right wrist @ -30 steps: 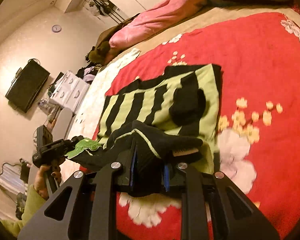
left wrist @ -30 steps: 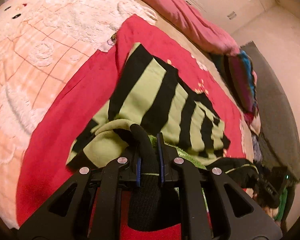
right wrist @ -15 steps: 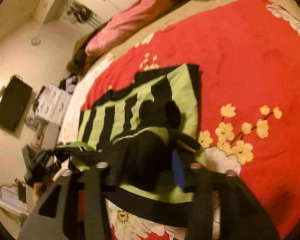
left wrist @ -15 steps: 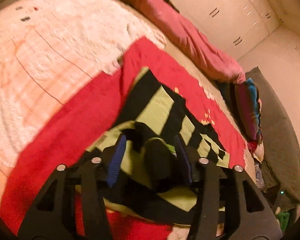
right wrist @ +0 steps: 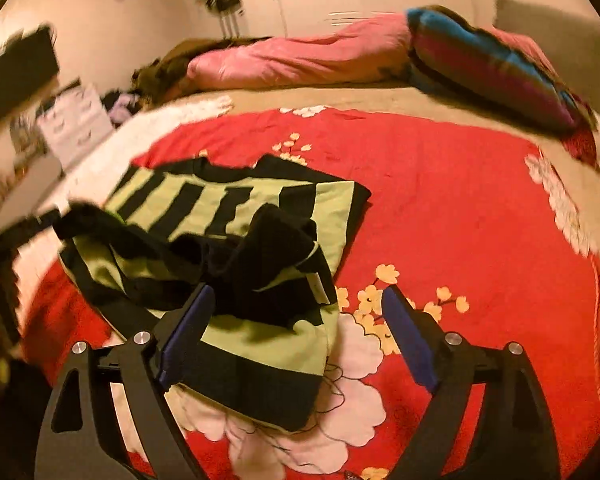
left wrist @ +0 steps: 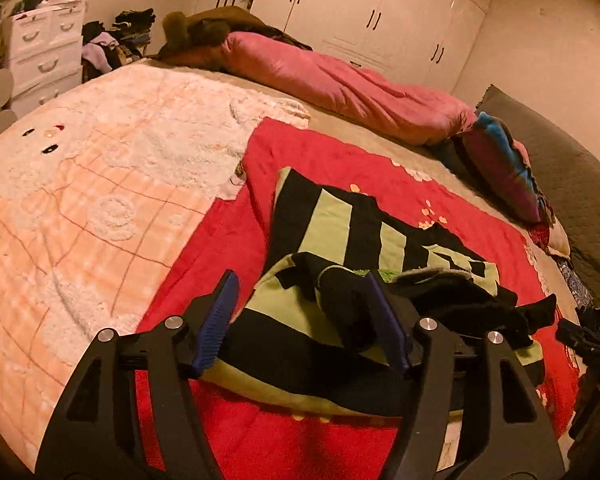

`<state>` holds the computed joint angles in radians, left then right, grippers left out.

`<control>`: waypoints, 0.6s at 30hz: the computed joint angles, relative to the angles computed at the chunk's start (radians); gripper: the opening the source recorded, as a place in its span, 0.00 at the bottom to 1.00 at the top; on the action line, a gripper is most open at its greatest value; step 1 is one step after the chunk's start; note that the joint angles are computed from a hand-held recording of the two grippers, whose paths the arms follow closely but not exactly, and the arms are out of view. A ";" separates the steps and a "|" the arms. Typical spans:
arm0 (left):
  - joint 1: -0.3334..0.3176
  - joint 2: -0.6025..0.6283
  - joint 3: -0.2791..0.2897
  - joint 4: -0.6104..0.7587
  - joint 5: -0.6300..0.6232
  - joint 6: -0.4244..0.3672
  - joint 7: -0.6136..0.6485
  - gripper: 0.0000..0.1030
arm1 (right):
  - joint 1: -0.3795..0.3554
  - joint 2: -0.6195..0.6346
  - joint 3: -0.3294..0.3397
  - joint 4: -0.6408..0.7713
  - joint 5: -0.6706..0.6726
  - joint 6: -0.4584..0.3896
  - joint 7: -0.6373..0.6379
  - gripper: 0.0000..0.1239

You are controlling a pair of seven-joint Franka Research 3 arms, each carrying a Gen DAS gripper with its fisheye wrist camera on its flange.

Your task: Fold small clothes

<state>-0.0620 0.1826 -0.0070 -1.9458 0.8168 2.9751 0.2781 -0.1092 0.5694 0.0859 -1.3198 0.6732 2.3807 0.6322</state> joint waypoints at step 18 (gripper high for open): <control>0.023 -0.009 -0.009 -0.025 0.058 0.015 -0.049 0.62 | 0.044 0.323 -0.001 0.486 -0.170 -0.176 0.307 0.29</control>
<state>-0.0392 0.1733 -0.0161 -1.9712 0.8752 2.9900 0.2293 -0.0651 0.8922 0.0848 -0.8337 0.5028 2.2049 0.9389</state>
